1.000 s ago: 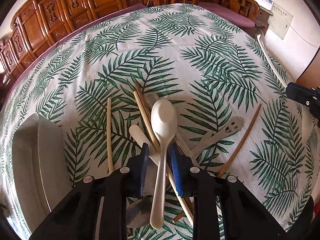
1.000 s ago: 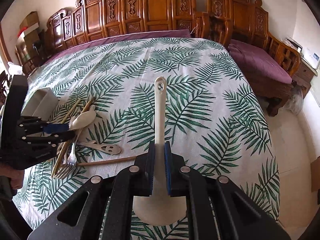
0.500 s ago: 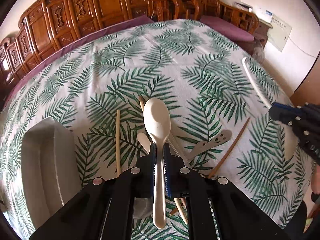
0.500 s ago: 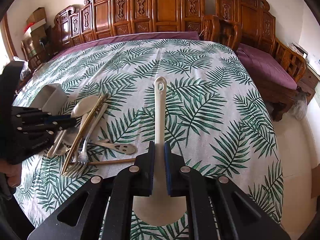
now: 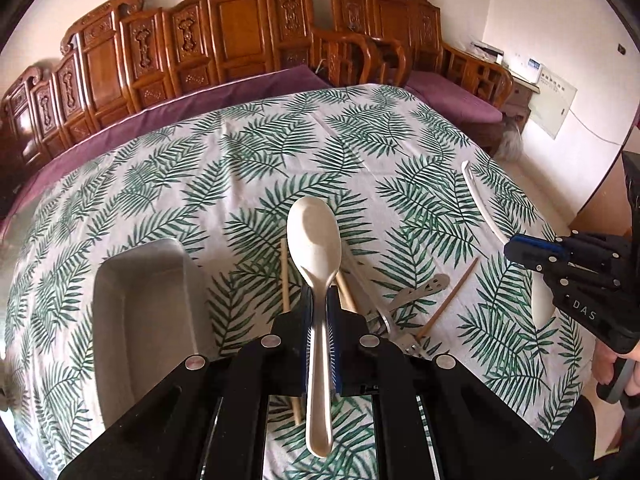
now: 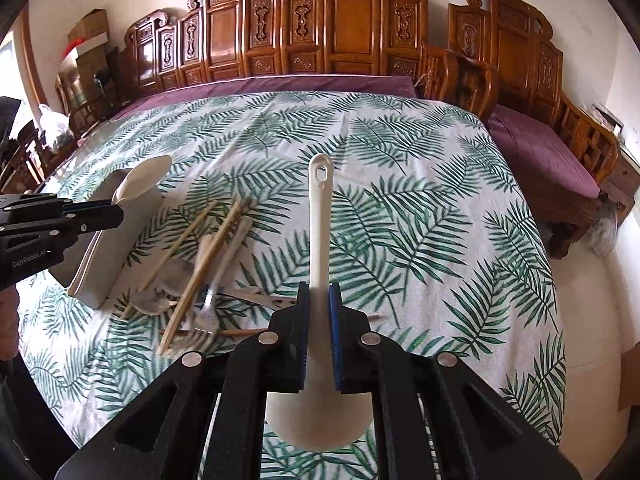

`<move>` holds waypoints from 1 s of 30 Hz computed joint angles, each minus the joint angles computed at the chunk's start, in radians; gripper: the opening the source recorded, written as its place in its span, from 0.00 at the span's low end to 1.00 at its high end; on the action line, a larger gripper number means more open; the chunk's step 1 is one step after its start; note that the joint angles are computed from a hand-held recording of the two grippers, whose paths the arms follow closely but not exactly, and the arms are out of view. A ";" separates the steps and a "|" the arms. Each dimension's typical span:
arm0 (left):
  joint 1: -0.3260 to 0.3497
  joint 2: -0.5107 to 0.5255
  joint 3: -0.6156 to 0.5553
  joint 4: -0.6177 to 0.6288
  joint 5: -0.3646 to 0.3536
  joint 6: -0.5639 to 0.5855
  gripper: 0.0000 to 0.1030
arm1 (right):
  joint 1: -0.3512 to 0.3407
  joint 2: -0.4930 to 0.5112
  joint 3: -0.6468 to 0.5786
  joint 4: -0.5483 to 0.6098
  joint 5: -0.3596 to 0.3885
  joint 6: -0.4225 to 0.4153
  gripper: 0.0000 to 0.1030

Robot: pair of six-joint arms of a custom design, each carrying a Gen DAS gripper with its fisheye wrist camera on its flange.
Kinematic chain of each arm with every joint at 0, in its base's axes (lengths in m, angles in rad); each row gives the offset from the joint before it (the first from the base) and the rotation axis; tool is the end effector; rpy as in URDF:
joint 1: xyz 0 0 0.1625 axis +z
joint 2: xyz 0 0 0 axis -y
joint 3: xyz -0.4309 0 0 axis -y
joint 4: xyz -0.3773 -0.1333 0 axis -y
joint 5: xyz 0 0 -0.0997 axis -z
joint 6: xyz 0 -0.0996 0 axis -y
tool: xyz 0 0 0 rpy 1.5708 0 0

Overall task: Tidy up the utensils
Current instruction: 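Lift the white spoon and carry it over the grey tray, then lower the white spoon into the tray and open the right gripper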

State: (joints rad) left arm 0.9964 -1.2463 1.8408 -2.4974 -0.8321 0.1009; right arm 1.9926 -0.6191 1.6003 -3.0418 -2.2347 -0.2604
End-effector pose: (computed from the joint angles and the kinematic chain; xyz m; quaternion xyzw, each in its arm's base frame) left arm -0.1405 -0.5859 0.3225 0.2484 0.8876 -0.2334 0.3100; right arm 0.3463 -0.5961 0.0766 0.2324 -0.8908 0.2540 0.2967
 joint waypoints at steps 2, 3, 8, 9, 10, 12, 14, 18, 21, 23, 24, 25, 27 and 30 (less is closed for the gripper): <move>0.004 -0.014 0.004 0.000 0.008 0.001 0.07 | 0.013 0.010 -0.012 0.007 0.000 -0.003 0.11; 0.007 -0.022 0.005 0.002 0.012 0.000 0.07 | 0.020 0.016 -0.019 0.012 0.001 -0.006 0.11; 0.027 -0.061 0.012 0.003 0.024 0.005 0.07 | 0.054 0.046 -0.056 0.044 0.008 -0.005 0.11; 0.032 -0.067 0.013 0.003 0.029 0.008 0.07 | 0.059 0.051 -0.063 0.050 0.011 -0.004 0.11; 0.038 -0.074 0.014 0.003 0.031 0.010 0.07 | 0.067 0.058 -0.071 0.056 0.015 -0.004 0.11; 0.049 -0.087 0.014 0.005 0.034 0.011 0.07 | 0.079 0.069 -0.086 0.067 0.020 0.001 0.11; 0.062 -0.099 0.012 0.006 0.036 0.014 0.07 | 0.091 0.083 -0.104 0.082 0.028 0.007 0.11; 0.092 -0.117 0.009 0.008 0.036 0.024 0.07 | 0.111 0.111 -0.143 0.115 0.036 0.016 0.11; 0.119 -0.119 -0.001 0.013 0.035 0.023 0.07 | 0.124 0.131 -0.170 0.139 0.046 0.026 0.11; 0.138 -0.119 -0.009 0.017 0.030 0.017 0.07 | 0.131 0.146 -0.189 0.156 0.048 0.031 0.11; 0.145 -0.118 -0.013 0.019 0.027 0.015 0.07 | 0.132 0.152 -0.197 0.162 0.049 0.031 0.11; 0.153 -0.117 -0.016 0.017 0.026 0.016 0.07 | 0.135 0.160 -0.208 0.172 0.051 0.034 0.11; 0.165 -0.112 -0.023 0.014 0.026 0.015 0.07 | 0.141 0.171 -0.223 0.186 0.053 0.038 0.11; 0.180 -0.107 -0.035 0.017 0.017 0.012 0.07 | 0.150 0.190 -0.250 0.205 0.059 0.039 0.11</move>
